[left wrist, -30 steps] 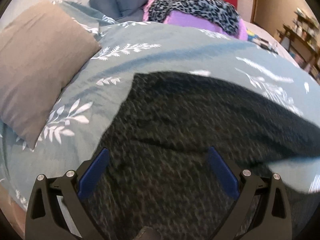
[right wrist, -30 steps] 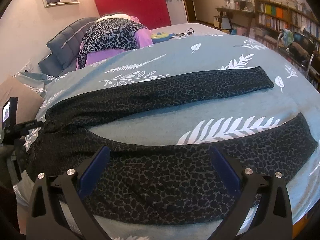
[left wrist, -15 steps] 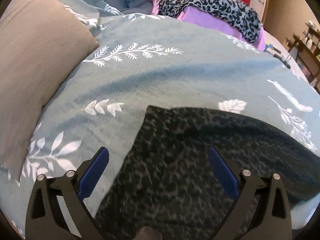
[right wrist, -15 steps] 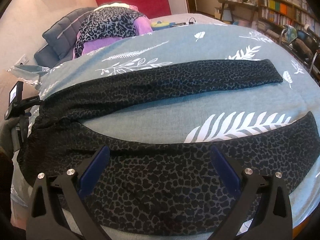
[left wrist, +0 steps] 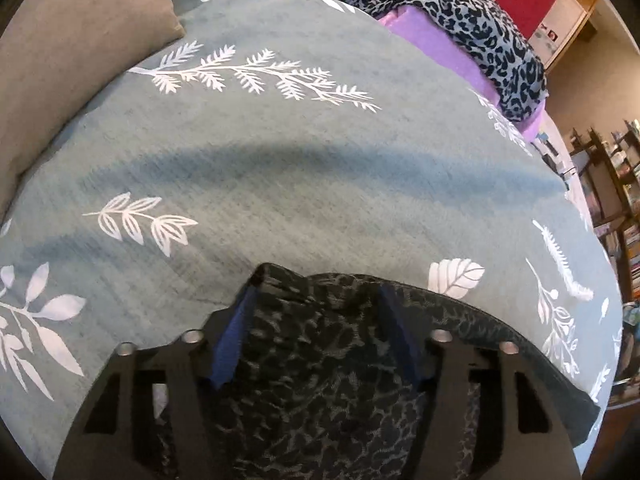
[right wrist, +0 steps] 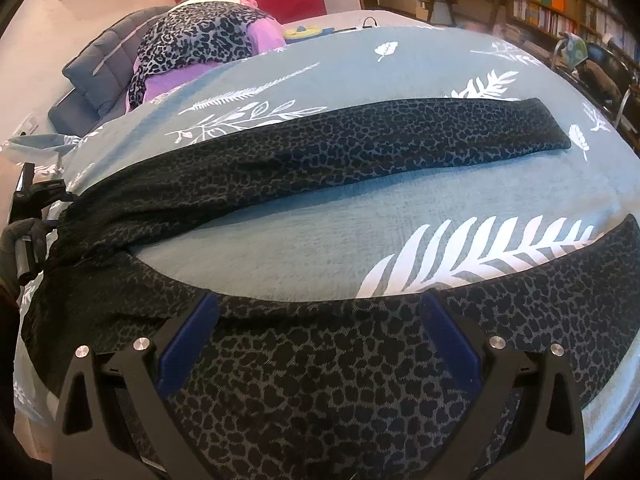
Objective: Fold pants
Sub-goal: 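Move the right gripper to a leg cuff and grasp it while the left gripper holds the waistband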
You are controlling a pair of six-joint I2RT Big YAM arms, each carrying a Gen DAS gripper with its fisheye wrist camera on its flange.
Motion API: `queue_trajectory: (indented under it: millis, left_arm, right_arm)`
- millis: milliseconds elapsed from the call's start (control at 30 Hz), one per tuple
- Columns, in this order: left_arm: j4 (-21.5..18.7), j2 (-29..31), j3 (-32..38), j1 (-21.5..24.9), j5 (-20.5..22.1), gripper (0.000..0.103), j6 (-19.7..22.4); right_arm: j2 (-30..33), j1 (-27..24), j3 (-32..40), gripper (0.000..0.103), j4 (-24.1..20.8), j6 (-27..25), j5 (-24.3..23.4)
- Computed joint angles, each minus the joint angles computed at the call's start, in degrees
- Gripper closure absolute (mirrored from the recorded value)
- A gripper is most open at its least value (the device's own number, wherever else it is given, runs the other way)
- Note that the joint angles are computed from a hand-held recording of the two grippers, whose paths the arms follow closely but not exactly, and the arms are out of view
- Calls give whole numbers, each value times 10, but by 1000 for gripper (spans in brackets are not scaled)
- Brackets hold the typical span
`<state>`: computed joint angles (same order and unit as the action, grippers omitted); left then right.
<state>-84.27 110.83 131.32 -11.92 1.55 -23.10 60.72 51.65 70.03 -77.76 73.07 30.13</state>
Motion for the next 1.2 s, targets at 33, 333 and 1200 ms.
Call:
queue_trajectory:
  millis: [33, 333, 1200]
  left_arm:
    - [-11, 2, 6, 1, -5, 56, 0]
    - [-38, -14, 24, 7, 50, 61, 21]
    - [22, -86, -71, 12, 131, 90, 76]
  right_arm:
    - [-1, -3, -2, 2, 2, 0, -2]
    - [-1, -28, -16, 2, 28, -16, -20]
    - [-77, -298, -40, 2, 69, -181, -76]
